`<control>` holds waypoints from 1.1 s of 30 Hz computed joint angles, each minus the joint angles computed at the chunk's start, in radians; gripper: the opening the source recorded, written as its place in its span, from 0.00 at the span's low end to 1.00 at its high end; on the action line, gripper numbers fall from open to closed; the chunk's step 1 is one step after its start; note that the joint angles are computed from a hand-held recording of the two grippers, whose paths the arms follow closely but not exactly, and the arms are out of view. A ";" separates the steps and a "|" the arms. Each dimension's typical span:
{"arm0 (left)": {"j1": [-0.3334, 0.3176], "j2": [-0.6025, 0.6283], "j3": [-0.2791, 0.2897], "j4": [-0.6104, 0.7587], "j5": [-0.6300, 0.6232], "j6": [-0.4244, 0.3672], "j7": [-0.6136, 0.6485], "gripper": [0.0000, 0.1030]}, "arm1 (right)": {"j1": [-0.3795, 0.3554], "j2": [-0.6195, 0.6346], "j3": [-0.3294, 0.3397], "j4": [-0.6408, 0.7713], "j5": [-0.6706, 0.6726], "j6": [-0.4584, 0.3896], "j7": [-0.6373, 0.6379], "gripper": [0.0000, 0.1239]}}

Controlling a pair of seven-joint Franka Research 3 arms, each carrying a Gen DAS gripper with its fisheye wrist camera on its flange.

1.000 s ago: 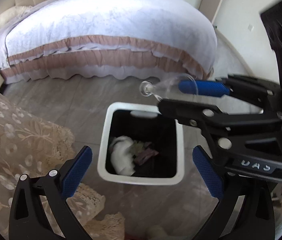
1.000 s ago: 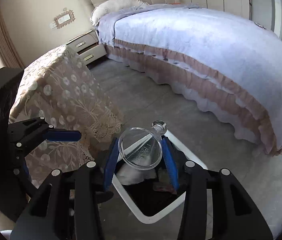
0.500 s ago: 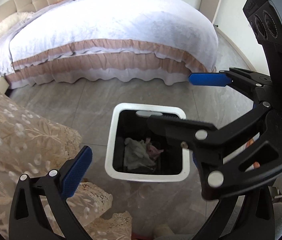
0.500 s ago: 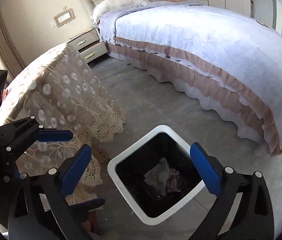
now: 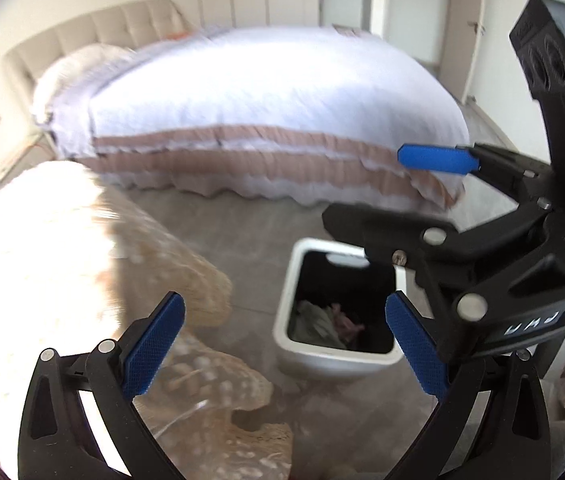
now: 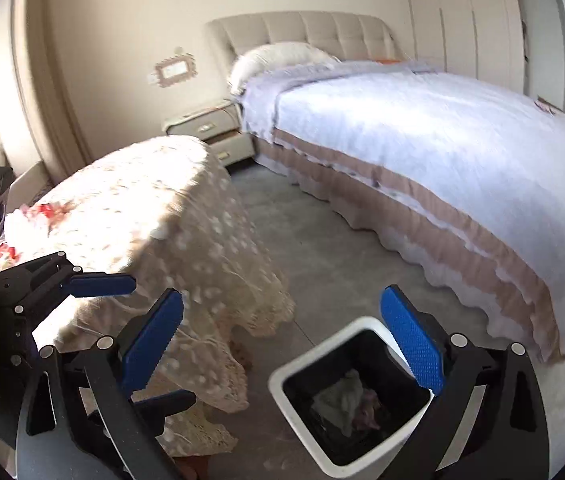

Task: Collect trash
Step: 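Return both tools to the table, then grasp the clear plastic bag with the left tool while the right tool grasps the clear box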

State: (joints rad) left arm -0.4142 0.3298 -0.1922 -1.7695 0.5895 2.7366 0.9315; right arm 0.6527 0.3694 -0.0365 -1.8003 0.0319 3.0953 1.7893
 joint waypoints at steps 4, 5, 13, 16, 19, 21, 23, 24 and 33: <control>-0.023 -0.117 0.057 -0.109 0.156 0.008 -0.192 0.96 | 0.025 0.010 0.012 0.041 -0.015 0.029 -0.030 0.79; -0.017 -0.148 0.060 -0.140 0.195 0.009 -0.240 0.96 | 0.020 0.015 0.028 0.055 -0.010 0.032 -0.047 0.79; 0.082 -0.389 0.025 -0.380 0.411 -0.054 -0.548 0.96 | 0.050 0.065 0.096 0.178 0.016 0.024 -0.171 0.79; 0.137 -0.479 0.008 -0.474 0.406 -0.061 -0.601 0.96 | 0.089 0.102 0.087 0.250 0.006 -0.017 -0.193 0.79; 0.195 -0.568 -0.004 -0.561 0.403 -0.064 -0.635 0.96 | 0.104 0.146 0.109 0.332 0.002 -0.059 -0.225 0.79; 0.233 -0.617 -0.017 -0.605 0.406 -0.068 -0.655 0.96 | 0.127 0.175 0.106 0.388 -0.007 -0.085 -0.232 0.79; 0.271 -0.671 -0.017 -0.652 0.397 -0.058 -0.651 0.96 | 0.138 0.200 0.113 0.436 -0.012 -0.106 -0.247 0.79; 0.288 -0.694 -0.020 -0.675 0.392 -0.056 -0.654 0.96 | 0.146 0.217 0.113 0.469 -0.016 -0.122 -0.252 0.79; 0.433 -0.825 -0.049 -0.810 0.325 -0.035 -0.664 0.96 | 0.201 0.408 0.132 0.807 -0.022 -0.282 -0.310 0.79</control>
